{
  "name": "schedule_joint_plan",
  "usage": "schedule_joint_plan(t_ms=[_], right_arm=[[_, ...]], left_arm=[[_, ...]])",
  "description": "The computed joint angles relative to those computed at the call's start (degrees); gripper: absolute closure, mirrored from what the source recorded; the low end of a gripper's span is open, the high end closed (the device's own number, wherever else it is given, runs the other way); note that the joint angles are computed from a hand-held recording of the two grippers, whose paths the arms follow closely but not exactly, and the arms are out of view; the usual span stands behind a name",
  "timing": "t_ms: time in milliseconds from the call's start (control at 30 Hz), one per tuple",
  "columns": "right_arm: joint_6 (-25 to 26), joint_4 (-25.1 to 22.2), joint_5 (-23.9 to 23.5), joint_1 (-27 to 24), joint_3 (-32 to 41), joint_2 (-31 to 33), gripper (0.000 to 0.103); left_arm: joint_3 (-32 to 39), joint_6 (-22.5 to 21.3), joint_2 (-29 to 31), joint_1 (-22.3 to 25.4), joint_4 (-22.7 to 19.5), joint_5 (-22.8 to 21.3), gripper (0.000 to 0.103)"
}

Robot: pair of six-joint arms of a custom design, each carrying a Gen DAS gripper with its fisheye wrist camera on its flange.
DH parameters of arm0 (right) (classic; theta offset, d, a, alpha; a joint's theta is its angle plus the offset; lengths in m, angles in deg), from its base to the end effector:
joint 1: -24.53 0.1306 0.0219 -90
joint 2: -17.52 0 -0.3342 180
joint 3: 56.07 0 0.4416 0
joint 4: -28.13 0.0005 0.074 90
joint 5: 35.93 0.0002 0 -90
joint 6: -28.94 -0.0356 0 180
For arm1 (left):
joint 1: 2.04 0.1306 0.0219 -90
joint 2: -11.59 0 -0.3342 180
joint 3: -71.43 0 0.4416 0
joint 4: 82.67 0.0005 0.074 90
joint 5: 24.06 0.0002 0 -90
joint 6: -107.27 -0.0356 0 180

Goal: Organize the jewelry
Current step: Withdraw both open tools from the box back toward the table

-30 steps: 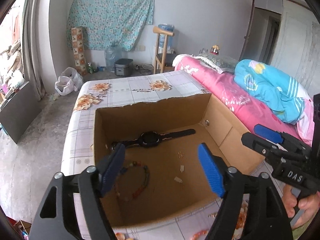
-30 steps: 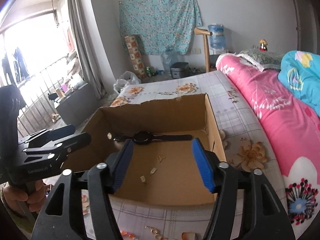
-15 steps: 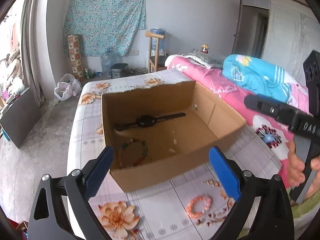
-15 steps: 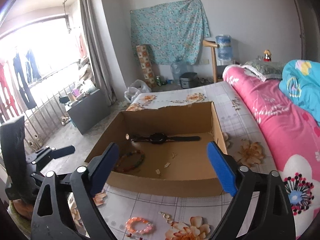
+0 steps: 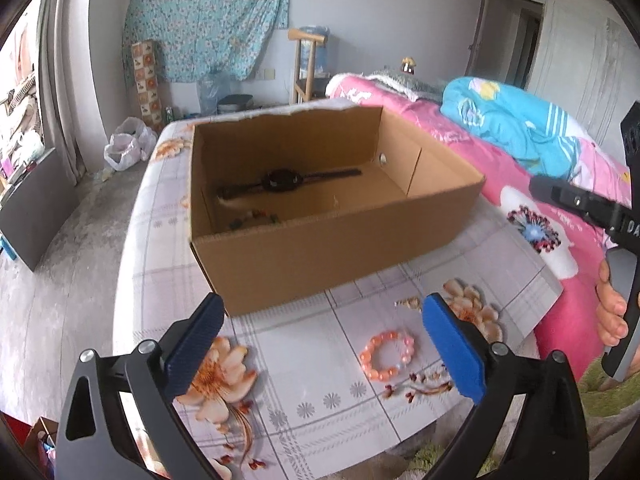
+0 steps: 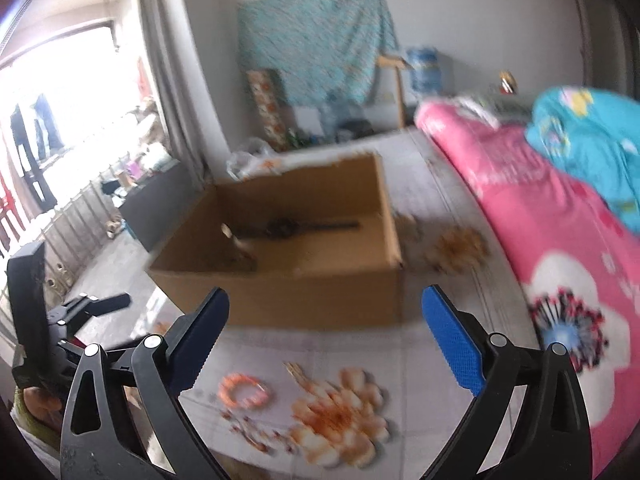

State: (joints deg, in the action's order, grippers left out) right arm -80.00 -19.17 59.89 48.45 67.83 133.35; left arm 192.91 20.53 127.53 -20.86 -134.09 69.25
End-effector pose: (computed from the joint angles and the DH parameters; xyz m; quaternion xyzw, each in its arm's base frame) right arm 0.6318 0.2758 0.4240 -0.0175 0.9024 0.1137 0.4153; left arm 0.6464 -0.2230 0.3950 0.1362 0.9164 -0.0982 0.3633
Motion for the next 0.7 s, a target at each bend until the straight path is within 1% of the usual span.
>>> schedule_joint_plan(t_ms=[167, 367, 467, 533, 567, 633, 700], right_arm=[[-2.9, -7.4, 0.5, -0.2, 0.5, 2.5, 0.010], [-5.7, -12.9, 0.8, 0.9, 1.5, 5.4, 0.010], [-6.1, -13.7, 0.2, 1.2, 2.1, 6.4, 0.010], [-5.9, -14.0, 0.4, 1.4, 2.4, 6.7, 0.010], [-5.8, -14.0, 0.6, 1.5, 2.4, 6.7, 0.010], [-5.5, -14.3, 0.7, 1.5, 2.9, 7.1, 0.010], [-5.4, -15.0, 0.9, 1.5, 4.1, 8.0, 0.010]], left_arm=[[2.1, -1.7, 3.5, -1.2, -3.4, -2.6, 0.006], [7.3, -4.7, 9.9, -2.7, -8.8, -5.1, 0.006], [9.3, -6.3, 12.3, -3.3, -10.3, -7.0, 0.006], [10.2, -6.7, 13.4, -3.4, -10.9, -8.2, 0.005], [10.1, -6.2, 13.4, -3.2, -10.6, -7.7, 0.005], [10.9, -4.8, 14.0, -2.6, -11.2, -6.7, 0.005], [11.3, -3.4, 14.3, -2.0, -11.4, -6.8, 0.005]])
